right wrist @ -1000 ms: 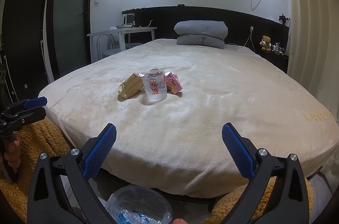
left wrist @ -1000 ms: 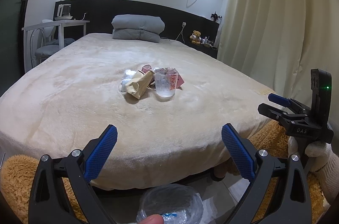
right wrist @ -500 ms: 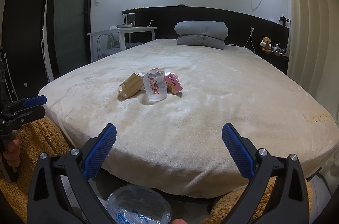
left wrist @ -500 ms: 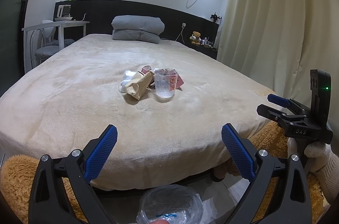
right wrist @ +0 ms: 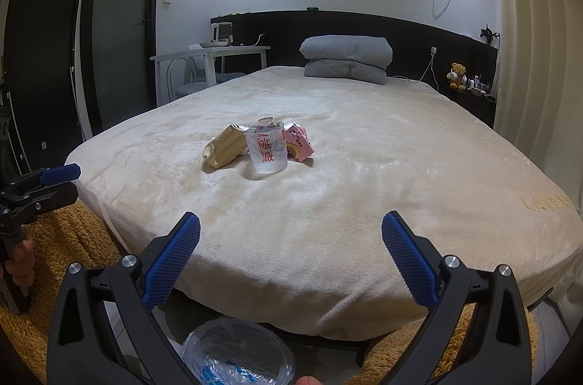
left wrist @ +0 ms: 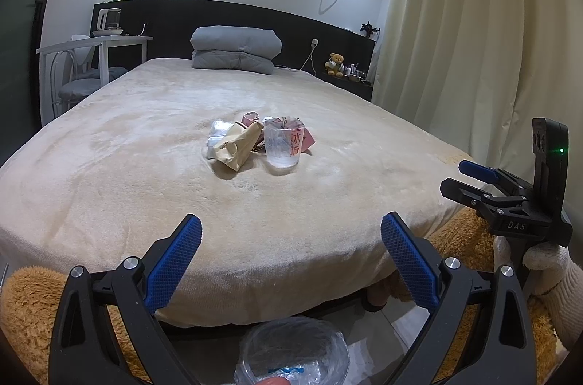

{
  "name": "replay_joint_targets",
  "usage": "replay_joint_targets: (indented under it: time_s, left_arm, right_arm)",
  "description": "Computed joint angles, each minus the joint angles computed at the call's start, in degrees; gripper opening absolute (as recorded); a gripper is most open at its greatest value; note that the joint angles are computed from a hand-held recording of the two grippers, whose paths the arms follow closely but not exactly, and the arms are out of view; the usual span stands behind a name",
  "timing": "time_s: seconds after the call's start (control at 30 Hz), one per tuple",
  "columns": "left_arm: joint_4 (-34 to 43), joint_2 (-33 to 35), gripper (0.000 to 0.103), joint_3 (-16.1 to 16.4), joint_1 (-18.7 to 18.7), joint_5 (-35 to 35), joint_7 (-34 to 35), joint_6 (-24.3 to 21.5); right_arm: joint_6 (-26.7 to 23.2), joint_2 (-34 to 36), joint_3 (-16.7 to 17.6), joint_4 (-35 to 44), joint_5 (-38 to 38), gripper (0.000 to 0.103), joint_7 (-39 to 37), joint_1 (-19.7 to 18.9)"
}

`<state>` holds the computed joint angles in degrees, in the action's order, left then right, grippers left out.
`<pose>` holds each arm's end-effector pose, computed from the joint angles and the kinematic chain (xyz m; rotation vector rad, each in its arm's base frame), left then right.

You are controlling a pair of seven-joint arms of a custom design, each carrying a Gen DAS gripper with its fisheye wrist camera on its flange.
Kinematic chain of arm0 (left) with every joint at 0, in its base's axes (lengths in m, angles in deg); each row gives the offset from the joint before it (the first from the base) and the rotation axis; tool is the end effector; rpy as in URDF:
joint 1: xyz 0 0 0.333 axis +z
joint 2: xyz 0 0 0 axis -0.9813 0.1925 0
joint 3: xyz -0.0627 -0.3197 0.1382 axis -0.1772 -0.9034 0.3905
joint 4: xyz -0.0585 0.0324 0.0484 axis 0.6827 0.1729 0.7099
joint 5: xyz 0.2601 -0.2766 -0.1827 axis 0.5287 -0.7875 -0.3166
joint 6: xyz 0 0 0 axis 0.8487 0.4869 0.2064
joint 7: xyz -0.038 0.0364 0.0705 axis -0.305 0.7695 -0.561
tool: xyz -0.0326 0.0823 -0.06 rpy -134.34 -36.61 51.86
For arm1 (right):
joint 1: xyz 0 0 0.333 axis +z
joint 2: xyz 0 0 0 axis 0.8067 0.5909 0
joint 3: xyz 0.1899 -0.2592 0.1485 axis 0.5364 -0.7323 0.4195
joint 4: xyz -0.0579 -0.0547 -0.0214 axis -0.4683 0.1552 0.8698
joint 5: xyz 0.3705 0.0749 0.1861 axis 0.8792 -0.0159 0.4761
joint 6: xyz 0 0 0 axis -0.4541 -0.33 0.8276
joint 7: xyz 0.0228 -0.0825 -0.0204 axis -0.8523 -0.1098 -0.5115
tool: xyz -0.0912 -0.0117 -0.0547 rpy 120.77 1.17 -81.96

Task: Collect trash

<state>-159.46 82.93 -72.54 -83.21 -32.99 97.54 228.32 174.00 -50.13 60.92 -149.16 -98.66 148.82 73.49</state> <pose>0.6695 -0.2179 0.5327 -1.3135 1.9566 -1.3918 0.6633 0.1865 0.5152 -1.6261 1.4135 -0.8787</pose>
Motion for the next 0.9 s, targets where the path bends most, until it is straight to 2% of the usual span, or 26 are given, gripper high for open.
replay_joint_targets:
  time_s: [0.2,0.53,0.63,0.7,0.8,0.9]
  left_arm:
    - [-0.01,0.04,0.097,-0.07,-0.01,0.26,-0.27,0.07]
    - [0.06,0.28,0.097,0.39,-0.49,2.15,-1.98,-0.25]
    - [0.23,0.43,0.097,-0.12,0.05,2.03,-1.81,-0.74]
    - [0.18,0.47,0.097,-0.2,0.02,2.26,-1.8,-0.81]
    - [0.16,0.68,0.097,0.51,-0.74,4.72,-3.68,-0.61]
    - [-1.05,0.53,0.097,3.75,-3.45,13.69,-12.11,0.27]
  right_arm:
    - [0.86,0.01,-1.45,0.4,-3.17,0.099,3.2,1.05]
    - [0.39,-0.17,0.41,0.43,-4.36,0.099,3.77,-0.5]
    - [0.47,-0.17,-0.22,0.97,-8.09,0.099,7.04,0.02]
    - [0.09,-0.03,0.91,1.11,-8.19,0.099,6.4,-0.79]
    - [-0.27,0.04,2.2,1.03,-7.21,0.099,4.93,-1.86]
    - [-1.23,0.0,3.88,0.37,-2.3,0.099,-0.04,-3.04]
